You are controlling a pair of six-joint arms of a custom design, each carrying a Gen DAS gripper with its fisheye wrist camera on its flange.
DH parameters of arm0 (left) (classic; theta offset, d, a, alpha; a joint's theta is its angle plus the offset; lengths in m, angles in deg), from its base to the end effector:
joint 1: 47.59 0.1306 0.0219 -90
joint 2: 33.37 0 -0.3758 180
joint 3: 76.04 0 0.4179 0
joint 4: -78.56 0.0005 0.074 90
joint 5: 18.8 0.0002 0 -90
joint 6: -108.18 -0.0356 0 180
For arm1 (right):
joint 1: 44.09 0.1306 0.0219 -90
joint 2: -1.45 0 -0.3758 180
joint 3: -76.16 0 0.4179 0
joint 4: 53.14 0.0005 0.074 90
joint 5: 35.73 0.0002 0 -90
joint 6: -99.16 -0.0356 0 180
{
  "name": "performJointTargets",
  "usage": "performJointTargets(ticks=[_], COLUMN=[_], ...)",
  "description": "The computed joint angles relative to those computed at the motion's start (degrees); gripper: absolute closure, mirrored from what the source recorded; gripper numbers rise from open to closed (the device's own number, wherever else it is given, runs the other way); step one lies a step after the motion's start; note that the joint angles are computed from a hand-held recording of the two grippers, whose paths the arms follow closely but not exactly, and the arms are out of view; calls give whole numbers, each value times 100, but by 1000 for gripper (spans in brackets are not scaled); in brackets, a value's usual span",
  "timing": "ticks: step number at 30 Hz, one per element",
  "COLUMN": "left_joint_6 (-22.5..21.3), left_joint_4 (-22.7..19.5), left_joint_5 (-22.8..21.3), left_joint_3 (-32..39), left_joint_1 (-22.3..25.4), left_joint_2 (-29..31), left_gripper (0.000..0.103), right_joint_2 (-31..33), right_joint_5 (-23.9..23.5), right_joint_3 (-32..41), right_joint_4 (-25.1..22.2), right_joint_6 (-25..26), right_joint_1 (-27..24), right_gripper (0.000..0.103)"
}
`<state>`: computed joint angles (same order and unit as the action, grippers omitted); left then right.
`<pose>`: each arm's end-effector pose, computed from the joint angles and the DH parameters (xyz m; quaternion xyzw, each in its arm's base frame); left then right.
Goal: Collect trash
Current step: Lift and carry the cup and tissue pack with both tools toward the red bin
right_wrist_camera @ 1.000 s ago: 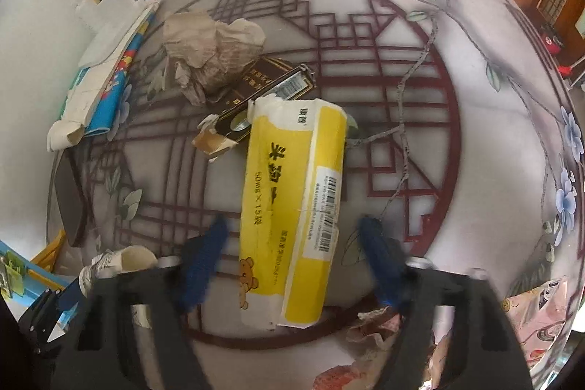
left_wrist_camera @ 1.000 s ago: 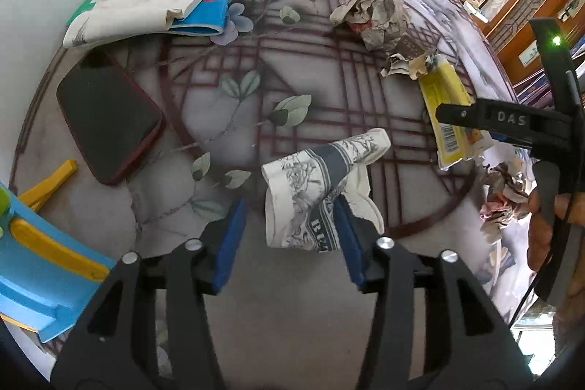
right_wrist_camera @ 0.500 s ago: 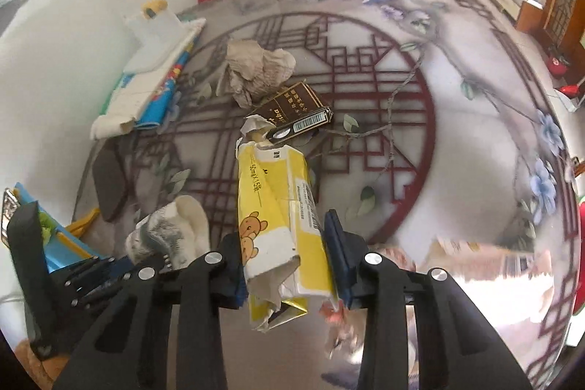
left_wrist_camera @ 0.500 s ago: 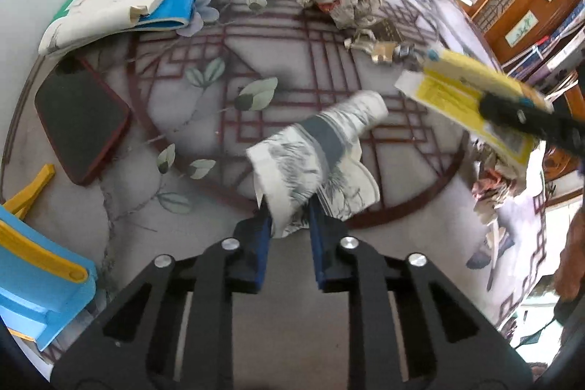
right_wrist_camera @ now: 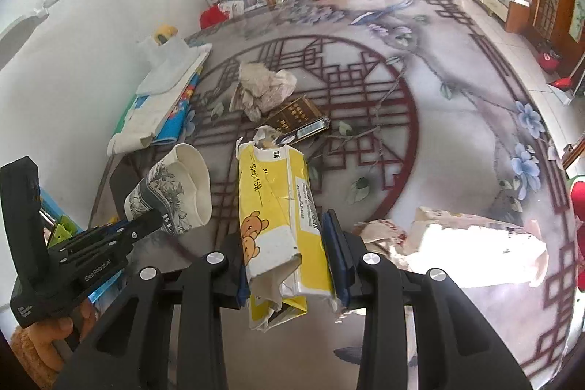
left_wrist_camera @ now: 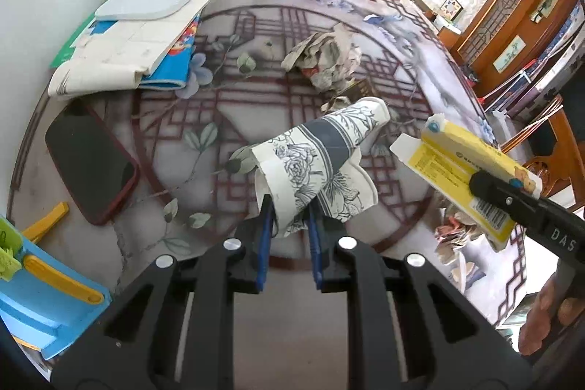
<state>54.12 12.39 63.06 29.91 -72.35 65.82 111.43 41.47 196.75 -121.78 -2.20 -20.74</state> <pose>0.5035 -0.2272 0.4566 -0.1124 0.9557 -0.0739 0.2617 0.5649 0.2519 0.4684 -0.1303 0.9469 0.1839 0.2292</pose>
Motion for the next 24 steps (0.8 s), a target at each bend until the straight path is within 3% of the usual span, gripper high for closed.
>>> performJointTargets(ticks=[24], left_joint_6=[83], left_joint_4=[-142], left_joint_5=[-354], left_joint_3=[690], left_joint_1=[-341], left_joint_2=[392], left_gripper=[85], right_joint_2=[-409], right_joint_5=[-113], right_joint_3=[-445], right_joint_4=[331], right_joint_6=[-37], right_joint_1=[-468], right_gripper=[70])
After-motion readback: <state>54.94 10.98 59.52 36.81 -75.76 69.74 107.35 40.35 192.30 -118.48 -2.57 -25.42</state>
